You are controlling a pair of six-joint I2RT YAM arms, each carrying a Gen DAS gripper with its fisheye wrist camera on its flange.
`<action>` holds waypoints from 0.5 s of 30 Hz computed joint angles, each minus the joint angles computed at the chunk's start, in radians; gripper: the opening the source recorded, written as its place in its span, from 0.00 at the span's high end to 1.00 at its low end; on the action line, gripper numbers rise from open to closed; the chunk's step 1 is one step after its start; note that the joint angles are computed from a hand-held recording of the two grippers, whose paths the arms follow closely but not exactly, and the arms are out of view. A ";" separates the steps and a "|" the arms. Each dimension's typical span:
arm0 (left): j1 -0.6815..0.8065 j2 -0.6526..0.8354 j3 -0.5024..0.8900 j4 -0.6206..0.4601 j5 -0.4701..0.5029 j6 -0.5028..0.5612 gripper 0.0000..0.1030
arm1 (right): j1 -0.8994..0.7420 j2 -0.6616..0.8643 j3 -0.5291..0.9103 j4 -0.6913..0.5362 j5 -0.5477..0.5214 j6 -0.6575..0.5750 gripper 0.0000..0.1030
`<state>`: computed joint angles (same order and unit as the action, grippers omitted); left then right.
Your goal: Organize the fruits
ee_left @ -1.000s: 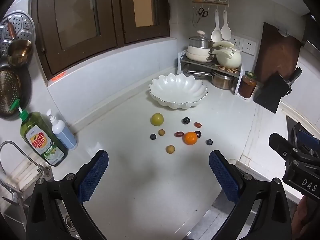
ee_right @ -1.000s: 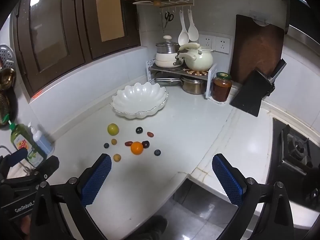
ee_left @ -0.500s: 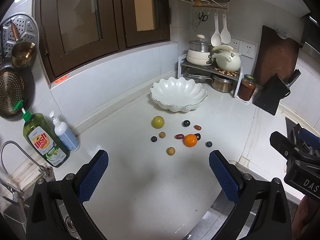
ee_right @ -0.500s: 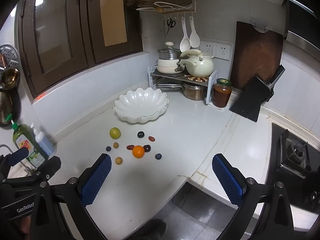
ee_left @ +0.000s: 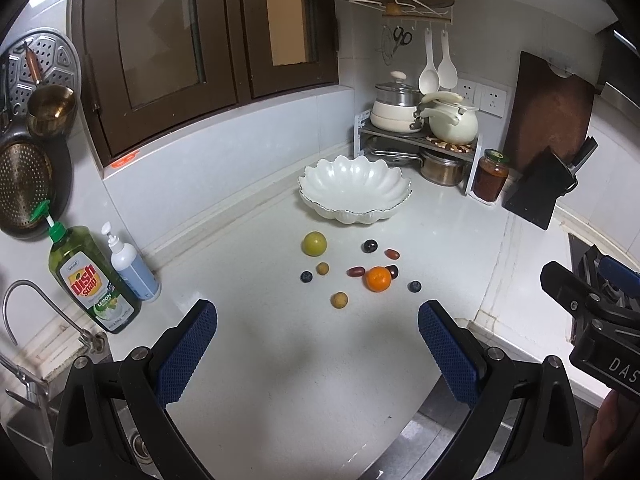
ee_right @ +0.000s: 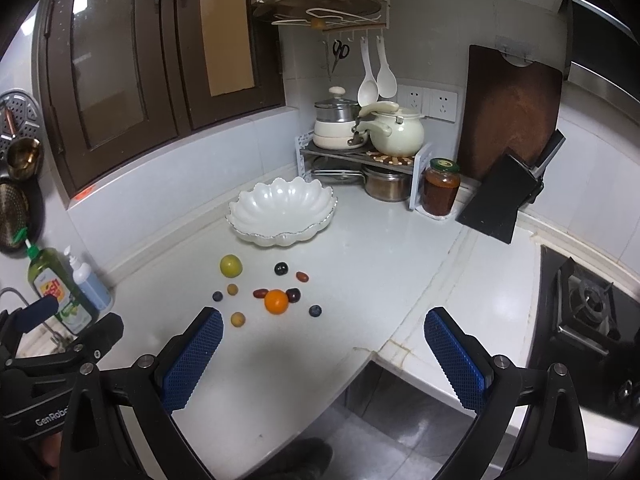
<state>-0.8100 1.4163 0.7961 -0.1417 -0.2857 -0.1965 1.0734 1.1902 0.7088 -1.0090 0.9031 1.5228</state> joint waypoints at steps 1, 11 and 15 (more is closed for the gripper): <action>-0.001 0.001 -0.002 0.003 -0.001 -0.001 0.00 | 0.004 -0.001 -0.001 -0.003 0.001 0.004 0.01; -0.002 -0.001 -0.007 0.006 -0.001 -0.002 0.00 | 0.010 0.003 -0.001 -0.009 0.002 0.016 0.01; -0.004 -0.002 -0.009 0.007 -0.002 -0.002 0.00 | 0.010 0.006 -0.001 -0.007 0.001 0.017 0.01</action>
<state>-0.8138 1.4141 0.7872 -0.1343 -0.2876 -0.1983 1.0838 1.1963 0.7080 -1.0162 0.9044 1.5399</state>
